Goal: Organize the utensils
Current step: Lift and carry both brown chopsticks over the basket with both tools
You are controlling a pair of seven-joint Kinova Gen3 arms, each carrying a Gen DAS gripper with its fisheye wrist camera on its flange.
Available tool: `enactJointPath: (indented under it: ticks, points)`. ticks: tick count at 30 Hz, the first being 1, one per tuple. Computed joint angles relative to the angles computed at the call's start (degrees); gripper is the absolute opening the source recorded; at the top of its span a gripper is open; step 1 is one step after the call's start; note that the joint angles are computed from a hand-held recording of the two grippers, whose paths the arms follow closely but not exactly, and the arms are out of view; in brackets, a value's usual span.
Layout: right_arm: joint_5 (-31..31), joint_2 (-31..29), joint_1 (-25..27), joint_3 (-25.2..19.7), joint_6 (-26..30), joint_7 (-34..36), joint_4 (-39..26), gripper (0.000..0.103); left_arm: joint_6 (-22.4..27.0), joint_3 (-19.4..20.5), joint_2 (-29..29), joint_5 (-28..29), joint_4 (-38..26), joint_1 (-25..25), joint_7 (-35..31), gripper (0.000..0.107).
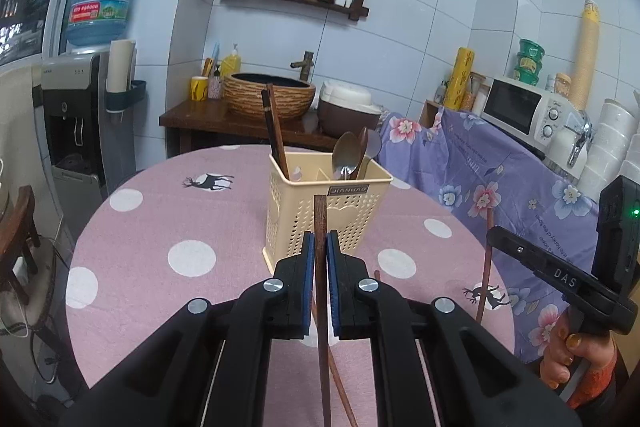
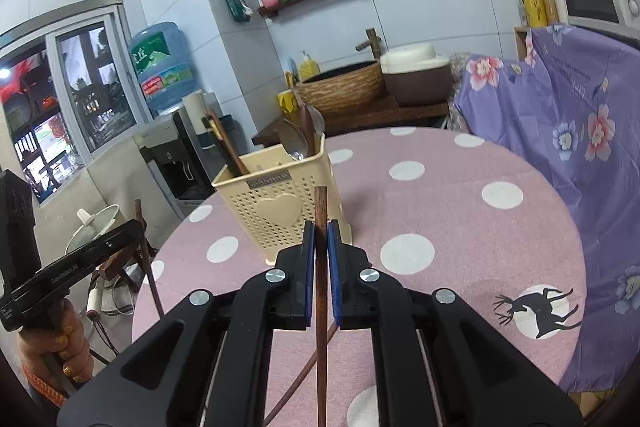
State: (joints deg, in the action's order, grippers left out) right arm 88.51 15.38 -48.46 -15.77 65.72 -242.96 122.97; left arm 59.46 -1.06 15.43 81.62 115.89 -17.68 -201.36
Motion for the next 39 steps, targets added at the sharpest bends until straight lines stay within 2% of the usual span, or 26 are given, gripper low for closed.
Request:
enactJointPath:
  ticks: [9,27,32,37,39]
  points:
    - [0.0,-0.4,-0.8,-0.2,1.9,2.3,-0.8,0.007,1.4,-0.2,-0.2,1.6,0.0,-0.2,-0.8,0.008]
    - [2.7,-2.9,1.5,0.2,-0.5,6.4,-2.4,0.007,2.4,0.1,-0.7,3.2,-2.0,0.6,-0.9,0.008]
    - [3.5,-4.3,3.1,0.8,-1.3,13.4,-5.8,0.007,2.8,0.7,-1.0,3.2,-5.3,1.3,2.3,0.008]
    - [3.1,-6.6,6.2,2.3,-4.1,23.8,-12.2,0.007,3.5,2.0,-1.0,2.8,-13.0,2.2,11.0,0.008]
    - [3.0,-7.1,7.4,2.8,-4.3,28.1,-15.4,0.007,2.3,2.9,-1.3,3.3,-15.9,2.7,13.7,0.008]
